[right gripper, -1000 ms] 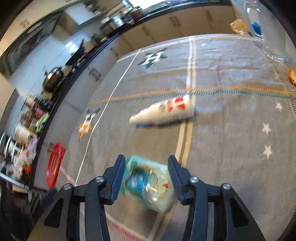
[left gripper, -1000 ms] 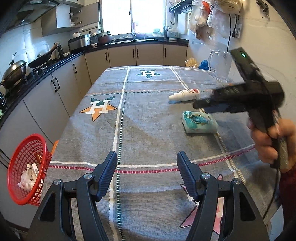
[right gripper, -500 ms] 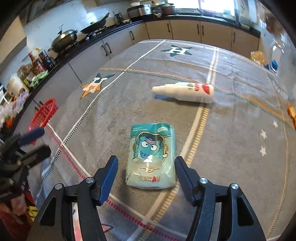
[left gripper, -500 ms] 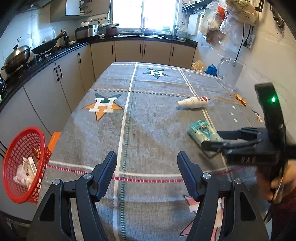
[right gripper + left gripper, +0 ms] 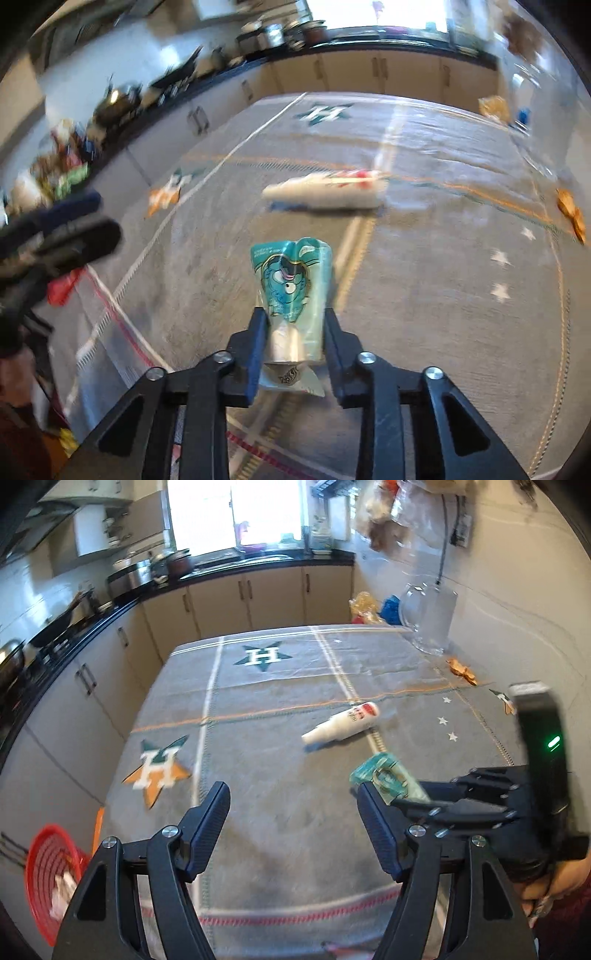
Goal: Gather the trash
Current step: 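Grasp the green-blue snack packet with the right tool while the left grasps the white bottle, then lift the white bottle with the left tool while the right regrips the snack packet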
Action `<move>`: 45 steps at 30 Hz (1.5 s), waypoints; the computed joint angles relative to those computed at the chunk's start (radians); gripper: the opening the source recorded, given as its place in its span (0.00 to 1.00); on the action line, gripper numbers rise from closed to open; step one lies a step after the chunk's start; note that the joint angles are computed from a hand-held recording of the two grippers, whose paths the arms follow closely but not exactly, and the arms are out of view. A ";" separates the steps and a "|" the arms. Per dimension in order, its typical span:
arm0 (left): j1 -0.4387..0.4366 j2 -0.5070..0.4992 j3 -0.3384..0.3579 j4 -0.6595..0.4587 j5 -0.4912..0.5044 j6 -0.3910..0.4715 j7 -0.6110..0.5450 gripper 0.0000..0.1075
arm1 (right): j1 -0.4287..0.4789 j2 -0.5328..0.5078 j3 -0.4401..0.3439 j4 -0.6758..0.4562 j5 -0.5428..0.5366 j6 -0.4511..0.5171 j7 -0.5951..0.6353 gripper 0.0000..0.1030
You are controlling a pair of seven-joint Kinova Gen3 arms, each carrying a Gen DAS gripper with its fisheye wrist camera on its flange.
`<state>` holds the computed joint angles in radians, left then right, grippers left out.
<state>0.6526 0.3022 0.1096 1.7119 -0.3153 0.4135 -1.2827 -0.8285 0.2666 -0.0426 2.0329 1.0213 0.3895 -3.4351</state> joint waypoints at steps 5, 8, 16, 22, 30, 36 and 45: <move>0.012 0.123 0.019 -0.148 0.002 0.051 -0.069 0.66 | -0.121 -0.084 0.232 0.127 0.058 -0.127 -0.203 0.30; 0.030 0.181 0.004 -0.208 0.003 0.034 -0.112 0.66 | -0.221 -0.084 0.344 0.156 0.107 -0.126 -0.325 0.29; 0.018 0.300 0.033 -0.346 0.076 0.083 -0.311 0.66 | 0.024 -0.098 0.072 0.201 0.354 -0.074 -0.650 0.29; 0.039 0.337 0.018 -0.372 0.096 0.088 -0.389 0.66 | 0.166 -0.089 -0.095 0.190 0.367 -0.035 -0.668 0.29; 0.055 0.367 0.003 -0.407 0.141 0.106 -0.383 0.39 | 0.201 -0.077 -0.131 0.182 0.372 -0.025 -0.655 0.30; 0.041 0.371 -0.005 -0.403 0.180 0.130 -0.316 0.27 | 0.194 -0.071 -0.134 0.167 0.319 -0.007 -0.588 0.30; 0.061 0.371 -0.037 -0.395 0.177 0.114 -0.197 0.27 | 0.124 -0.029 -0.113 0.077 0.095 0.117 -0.298 0.36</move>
<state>0.7134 0.6732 0.0727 1.3164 -0.1385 0.5275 -1.4797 -0.7042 0.2374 -0.1560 2.1096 1.1162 0.5065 -3.7332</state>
